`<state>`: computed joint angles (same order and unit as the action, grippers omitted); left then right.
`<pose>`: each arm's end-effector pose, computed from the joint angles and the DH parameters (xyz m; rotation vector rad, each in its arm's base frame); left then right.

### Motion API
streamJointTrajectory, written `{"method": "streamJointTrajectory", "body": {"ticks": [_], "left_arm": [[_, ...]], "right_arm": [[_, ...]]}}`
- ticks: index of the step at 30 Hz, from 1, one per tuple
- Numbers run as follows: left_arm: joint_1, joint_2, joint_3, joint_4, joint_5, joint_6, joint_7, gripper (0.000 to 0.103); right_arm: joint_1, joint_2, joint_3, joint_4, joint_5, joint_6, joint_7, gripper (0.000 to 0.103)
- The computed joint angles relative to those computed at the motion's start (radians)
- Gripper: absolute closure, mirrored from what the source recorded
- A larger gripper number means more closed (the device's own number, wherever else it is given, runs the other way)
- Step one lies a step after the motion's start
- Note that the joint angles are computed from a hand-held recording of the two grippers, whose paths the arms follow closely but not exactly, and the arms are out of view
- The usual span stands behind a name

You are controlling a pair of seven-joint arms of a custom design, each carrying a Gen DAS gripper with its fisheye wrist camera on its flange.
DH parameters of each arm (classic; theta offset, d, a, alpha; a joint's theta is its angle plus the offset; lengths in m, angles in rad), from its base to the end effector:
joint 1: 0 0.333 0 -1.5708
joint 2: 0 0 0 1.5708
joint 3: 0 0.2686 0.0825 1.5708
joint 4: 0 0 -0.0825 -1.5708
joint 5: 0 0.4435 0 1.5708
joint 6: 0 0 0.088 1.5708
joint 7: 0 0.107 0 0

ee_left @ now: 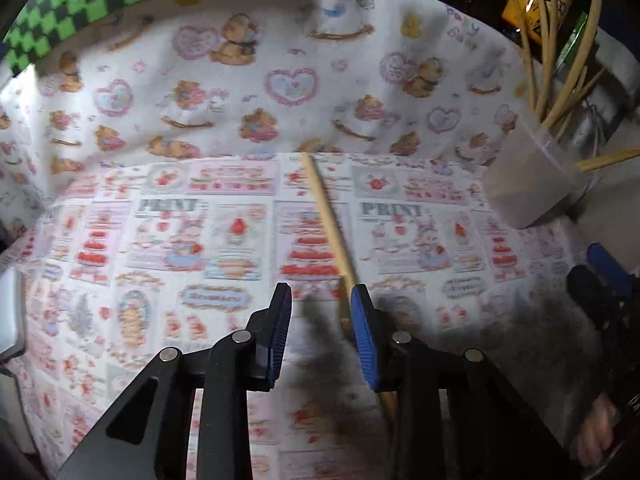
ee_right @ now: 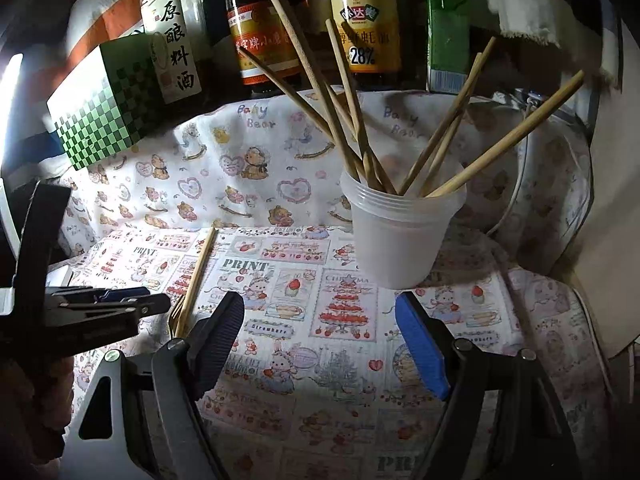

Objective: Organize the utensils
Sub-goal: 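Move both tools toward the last loose chopstick on the cloth, then close the right tool on the loose wooden chopstick lying on the cloth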

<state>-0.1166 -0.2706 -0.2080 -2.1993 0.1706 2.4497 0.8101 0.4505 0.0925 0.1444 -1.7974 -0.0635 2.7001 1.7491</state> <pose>0.5508 -0.1895 0.4833 -2.2417 1.6087 -0.6347 0.5735 0.3871 0.5226 -2.0132 1.2548 -0.4379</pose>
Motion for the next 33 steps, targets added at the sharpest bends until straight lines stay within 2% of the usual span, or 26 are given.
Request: {"method": "streamJointTrajectory", "body": {"ticks": [4,7,9,15,17,19,21,30,33], "left_arm": [[0.007,0.005,-0.016,0.011,0.047,-0.015,-0.025,0.078],[0.01,0.031,-0.017,0.032,0.079,-0.021,-0.037,0.087],[0.005,0.021,-0.005,0.012,0.063,0.017,-0.024,0.088],[-0.005,0.026,-0.007,0.017,0.057,0.006,0.019,0.09],[0.007,0.035,-0.025,0.022,0.11,0.005,-0.034,0.091],[0.012,0.054,-0.037,0.045,0.163,-0.035,-0.077,0.097],[0.001,0.047,-0.021,0.03,0.139,-0.006,-0.061,0.097],[-0.007,0.097,0.006,0.074,0.063,-0.003,0.0,0.097],[-0.009,0.077,0.019,0.042,0.019,0.034,0.034,0.1]], "right_arm": [[0.0,-0.002,0.001,0.001,0.006,-0.008,-0.008,0.023],[0.0,-0.001,0.0,0.004,0.004,-0.019,-0.003,0.023],[0.0,-0.001,0.001,0.004,0.012,-0.023,-0.011,0.023],[0.009,0.007,-0.001,0.01,-0.038,-0.033,0.002,0.023],[0.009,0.007,0.0,0.01,-0.037,-0.036,0.002,0.023],[0.008,0.006,0.0,0.009,-0.033,-0.033,0.0,0.023],[0.01,0.007,-0.002,0.008,-0.046,-0.034,0.01,0.023],[0.011,0.018,-0.003,0.022,-0.054,-0.053,0.021,0.023],[0.013,0.022,-0.006,0.027,-0.075,-0.056,0.034,0.023]]}}
